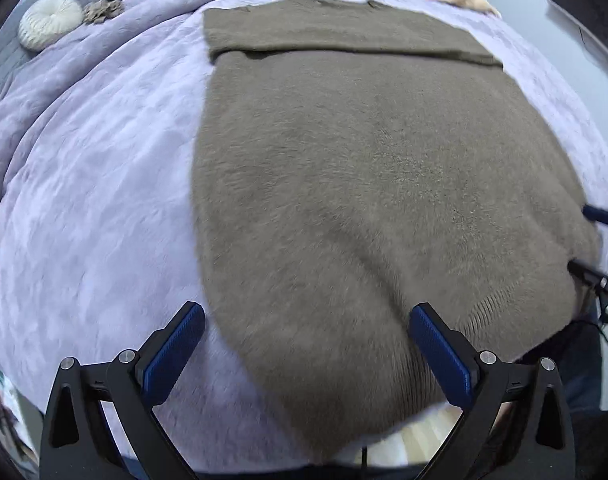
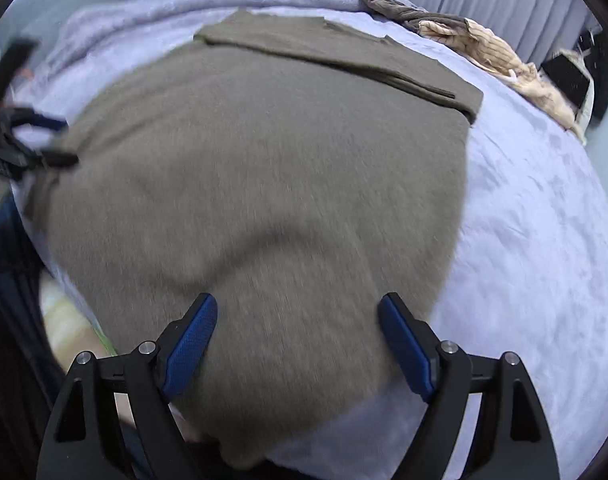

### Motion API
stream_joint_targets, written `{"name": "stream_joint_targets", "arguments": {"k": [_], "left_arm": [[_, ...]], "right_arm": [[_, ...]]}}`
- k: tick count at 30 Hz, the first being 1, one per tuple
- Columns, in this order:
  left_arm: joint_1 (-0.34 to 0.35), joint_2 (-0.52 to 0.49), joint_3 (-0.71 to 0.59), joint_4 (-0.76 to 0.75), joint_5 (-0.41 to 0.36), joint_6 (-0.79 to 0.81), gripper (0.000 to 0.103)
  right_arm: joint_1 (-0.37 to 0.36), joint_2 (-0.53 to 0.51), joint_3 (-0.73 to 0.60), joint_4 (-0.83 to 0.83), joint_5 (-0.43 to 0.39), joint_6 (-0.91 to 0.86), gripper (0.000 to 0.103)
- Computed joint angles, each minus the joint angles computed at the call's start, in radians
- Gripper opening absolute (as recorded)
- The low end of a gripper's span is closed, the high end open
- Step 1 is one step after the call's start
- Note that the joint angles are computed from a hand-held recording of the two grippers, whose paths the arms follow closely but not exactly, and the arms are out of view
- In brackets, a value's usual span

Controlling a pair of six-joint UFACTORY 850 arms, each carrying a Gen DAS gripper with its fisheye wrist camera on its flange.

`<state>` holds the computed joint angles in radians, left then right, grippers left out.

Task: Fold small clothes
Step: 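Grasp the sweater hem with both grippers, then lift the hem with both grippers and fold it toward the collar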

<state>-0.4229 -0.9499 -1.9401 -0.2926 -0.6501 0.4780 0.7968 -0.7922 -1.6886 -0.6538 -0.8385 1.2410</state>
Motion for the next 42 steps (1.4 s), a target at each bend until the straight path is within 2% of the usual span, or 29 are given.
{"name": "stream_joint_targets", "arguments": {"k": [2,5,8,9,12,14,16,19,22,26,27,31,33,34,35,36,37,39,42], "left_arm": [[0.028,0.026,0.033,-0.059,0.003,0.011,0.103],[0.075,0.011,0.025,-0.173,-0.064,0.017,0.103],[0.093,-0.035,-0.017,-0.267,-0.172,0.021,0.103],[0.089,-0.037,-0.012,-0.278,-0.180,0.034,0.103],[0.055,-0.010,0.042,-0.245,-0.139,0.044,0.103],[0.051,0.003,0.058,-0.317,-0.169,0.105,0.103],[0.048,0.012,0.076,-0.377,-0.191,0.162,0.103],[0.031,0.014,0.090,-0.348,-0.156,0.169,0.103],[0.046,0.029,0.113,-0.408,-0.160,0.210,0.099],[0.081,0.065,0.192,-0.457,-0.160,0.318,0.102],[0.091,0.051,0.176,-0.472,-0.176,0.334,0.102],[0.121,0.019,0.125,-0.512,-0.221,0.324,0.102],[0.126,0.029,0.138,-0.520,-0.203,0.329,0.090],[0.128,0.040,0.149,-0.512,-0.184,0.329,0.071],[0.137,0.046,0.156,-0.516,-0.182,0.332,0.051],[0.144,0.037,0.145,-0.532,-0.196,0.329,0.042],[0.157,0.028,0.135,-0.555,-0.220,0.328,0.036],[0.177,0.009,0.118,-0.569,-0.258,0.316,0.036],[0.194,-0.028,0.075,-0.608,-0.328,0.301,0.046]], "right_arm": [[0.014,0.022,0.021,-0.011,-0.020,0.043,0.086],[0.012,0.069,0.088,-0.015,0.014,0.181,0.086],[-0.015,0.113,0.171,-0.012,0.146,0.326,0.086],[-0.026,0.117,0.189,0.002,0.196,0.351,0.086],[-0.032,0.115,0.206,-0.029,0.228,0.403,0.087],[-0.034,0.121,0.215,-0.046,0.257,0.428,0.087],[-0.029,0.132,0.241,-0.087,0.315,0.485,0.087],[-0.032,0.140,0.270,-0.146,0.395,0.558,0.082],[-0.025,0.143,0.279,-0.180,0.423,0.595,0.072],[-0.025,0.166,0.319,-0.260,0.474,0.717,0.062],[-0.025,0.172,0.331,-0.295,0.489,0.760,0.060],[-0.024,0.168,0.344,-0.438,0.512,0.937,0.060],[-0.022,0.160,0.329,-0.453,0.515,0.934,0.056],[-0.022,0.155,0.321,-0.442,0.525,0.910,0.037],[-0.024,0.152,0.317,-0.408,0.540,0.868,0.026],[-0.026,0.145,0.308,-0.371,0.549,0.826,0.015],[-0.024,0.140,0.305,-0.376,0.542,0.824,0.015],[-0.026,0.138,0.307,-0.416,0.546,0.871,0.015],[-0.033,0.147,0.331,-0.527,0.586,1.020,0.020]]}}
